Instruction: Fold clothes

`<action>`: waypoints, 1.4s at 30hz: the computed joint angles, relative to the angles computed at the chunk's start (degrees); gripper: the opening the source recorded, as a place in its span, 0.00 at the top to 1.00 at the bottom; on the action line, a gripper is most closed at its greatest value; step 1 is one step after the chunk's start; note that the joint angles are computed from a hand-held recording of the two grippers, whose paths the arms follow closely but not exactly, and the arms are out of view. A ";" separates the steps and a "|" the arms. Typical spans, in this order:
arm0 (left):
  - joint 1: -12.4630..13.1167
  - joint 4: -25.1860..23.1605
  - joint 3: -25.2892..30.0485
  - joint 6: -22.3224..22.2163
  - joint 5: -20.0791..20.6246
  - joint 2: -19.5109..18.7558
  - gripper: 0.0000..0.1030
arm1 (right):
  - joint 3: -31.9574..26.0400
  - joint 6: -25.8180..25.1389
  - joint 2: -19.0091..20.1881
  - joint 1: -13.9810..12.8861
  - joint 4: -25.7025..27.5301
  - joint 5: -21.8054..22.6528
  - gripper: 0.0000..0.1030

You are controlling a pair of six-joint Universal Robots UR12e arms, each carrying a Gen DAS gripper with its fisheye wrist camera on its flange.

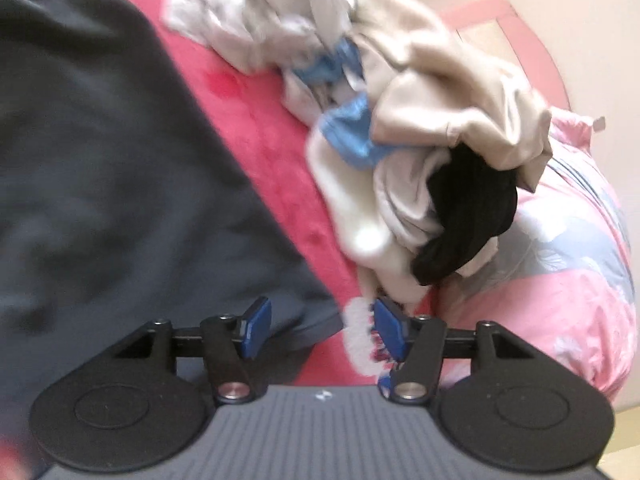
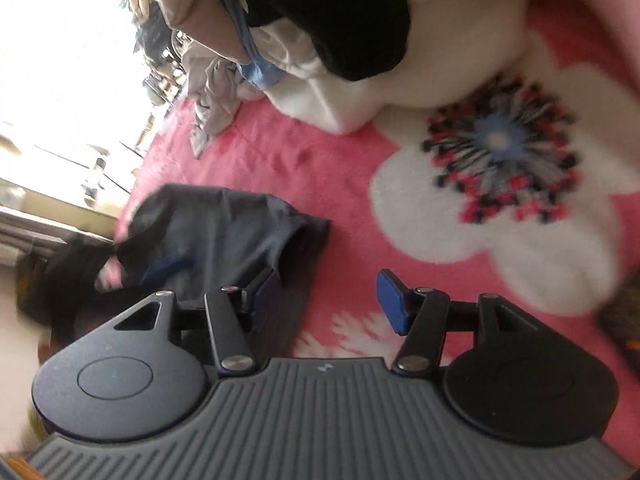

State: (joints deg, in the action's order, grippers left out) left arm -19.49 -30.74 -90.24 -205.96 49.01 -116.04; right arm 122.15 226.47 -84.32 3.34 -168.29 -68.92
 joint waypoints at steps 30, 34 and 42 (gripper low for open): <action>-8.91 -10.71 -8.34 37.40 35.45 8.69 0.98 | -11.04 -7.05 9.12 4.20 8.93 -7.73 0.84; -8.47 -11.22 -9.66 41.43 31.83 10.29 0.99 | -11.88 -12.99 8.77 5.14 9.21 -10.52 0.95; -8.99 -15.46 -9.46 41.53 28.82 9.17 0.96 | -13.92 -22.07 9.78 7.16 13.28 -20.17 0.95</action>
State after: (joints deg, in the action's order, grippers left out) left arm -28.48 -46.20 -99.70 -164.44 77.84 -106.87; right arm 108.23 204.41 -74.54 10.50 -155.01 -89.09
